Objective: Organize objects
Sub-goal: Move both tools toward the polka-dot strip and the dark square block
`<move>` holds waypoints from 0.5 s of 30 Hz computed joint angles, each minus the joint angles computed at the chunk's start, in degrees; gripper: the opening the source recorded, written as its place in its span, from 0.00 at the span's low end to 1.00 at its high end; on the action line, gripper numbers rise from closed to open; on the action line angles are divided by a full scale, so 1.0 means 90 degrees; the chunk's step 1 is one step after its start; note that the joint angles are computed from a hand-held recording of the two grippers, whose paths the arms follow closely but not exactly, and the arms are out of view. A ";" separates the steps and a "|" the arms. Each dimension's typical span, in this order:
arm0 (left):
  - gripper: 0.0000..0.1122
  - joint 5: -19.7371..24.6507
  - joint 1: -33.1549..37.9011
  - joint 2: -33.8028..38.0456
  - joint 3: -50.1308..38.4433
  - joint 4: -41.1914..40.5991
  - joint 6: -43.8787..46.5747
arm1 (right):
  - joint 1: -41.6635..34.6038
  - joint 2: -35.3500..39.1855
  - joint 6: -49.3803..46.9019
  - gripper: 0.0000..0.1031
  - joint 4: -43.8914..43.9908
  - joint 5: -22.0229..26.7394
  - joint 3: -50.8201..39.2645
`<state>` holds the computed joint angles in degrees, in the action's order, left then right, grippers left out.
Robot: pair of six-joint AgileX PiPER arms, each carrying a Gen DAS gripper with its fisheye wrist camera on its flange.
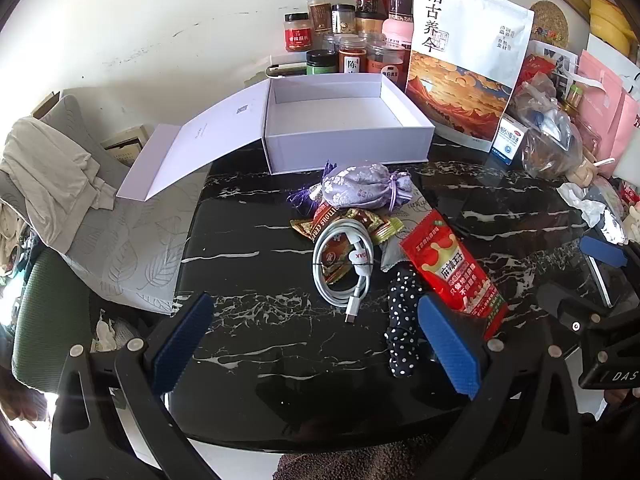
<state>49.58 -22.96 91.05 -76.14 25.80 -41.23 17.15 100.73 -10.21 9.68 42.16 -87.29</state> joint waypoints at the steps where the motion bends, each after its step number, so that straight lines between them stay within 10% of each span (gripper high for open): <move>1: 0.91 0.0007 0.0000 0.0011 -0.0017 -0.0026 0.0023 | -0.0018 0.0022 -0.0059 0.99 0.0057 0.0029 -0.0033; 15: 0.91 -0.0167 0.0051 0.0121 -0.0017 -0.0299 0.0208 | -0.0117 0.0046 -0.0505 0.99 0.0533 0.0048 0.0097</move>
